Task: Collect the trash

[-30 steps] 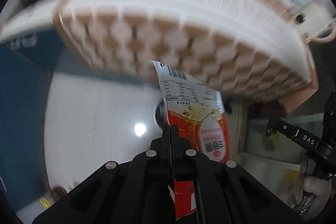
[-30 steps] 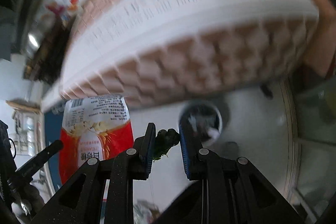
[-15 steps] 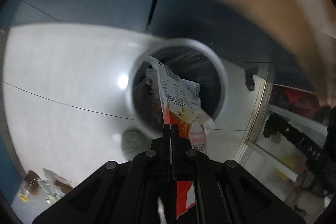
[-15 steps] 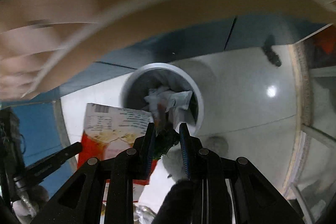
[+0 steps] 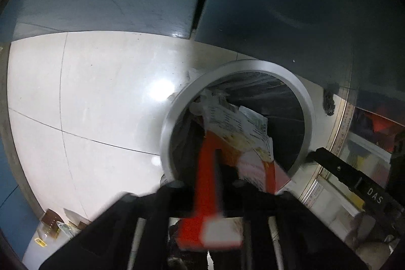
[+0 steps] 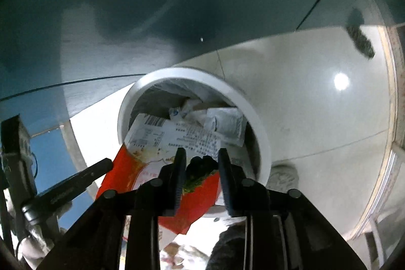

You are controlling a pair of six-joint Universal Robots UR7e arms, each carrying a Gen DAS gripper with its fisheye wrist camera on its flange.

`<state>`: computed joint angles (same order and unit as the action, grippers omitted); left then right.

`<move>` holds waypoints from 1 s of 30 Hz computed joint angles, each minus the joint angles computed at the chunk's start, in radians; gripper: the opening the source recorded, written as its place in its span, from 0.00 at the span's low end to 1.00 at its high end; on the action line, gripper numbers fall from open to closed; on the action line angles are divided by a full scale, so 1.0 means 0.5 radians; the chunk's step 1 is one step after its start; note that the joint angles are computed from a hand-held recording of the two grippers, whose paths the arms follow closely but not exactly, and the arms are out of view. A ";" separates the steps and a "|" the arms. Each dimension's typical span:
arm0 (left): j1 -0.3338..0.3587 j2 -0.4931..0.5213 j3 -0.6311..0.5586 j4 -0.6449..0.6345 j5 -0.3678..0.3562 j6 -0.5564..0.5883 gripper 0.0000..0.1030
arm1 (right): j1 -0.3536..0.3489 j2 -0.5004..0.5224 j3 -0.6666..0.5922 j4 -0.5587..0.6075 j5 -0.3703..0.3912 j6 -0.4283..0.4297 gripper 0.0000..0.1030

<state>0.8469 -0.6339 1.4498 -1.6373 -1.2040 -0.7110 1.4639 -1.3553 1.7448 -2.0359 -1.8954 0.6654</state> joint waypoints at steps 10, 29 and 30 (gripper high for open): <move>-0.123 -0.217 0.234 0.097 0.050 -0.154 1.00 | 0.107 -0.072 -0.014 0.254 -0.205 0.064 0.97; -0.730 -0.817 0.326 0.527 -0.056 -0.490 1.00 | 0.912 -0.159 -0.538 1.464 -0.496 0.690 0.99; -0.777 -0.847 0.282 0.563 -0.036 -0.486 1.00 | 0.973 -0.139 -0.616 1.532 -0.519 0.732 0.99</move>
<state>0.4586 -1.0573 1.5909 -1.3559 -1.2222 -0.9538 1.9503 -1.4246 1.4368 -1.2701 -2.1547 1.0314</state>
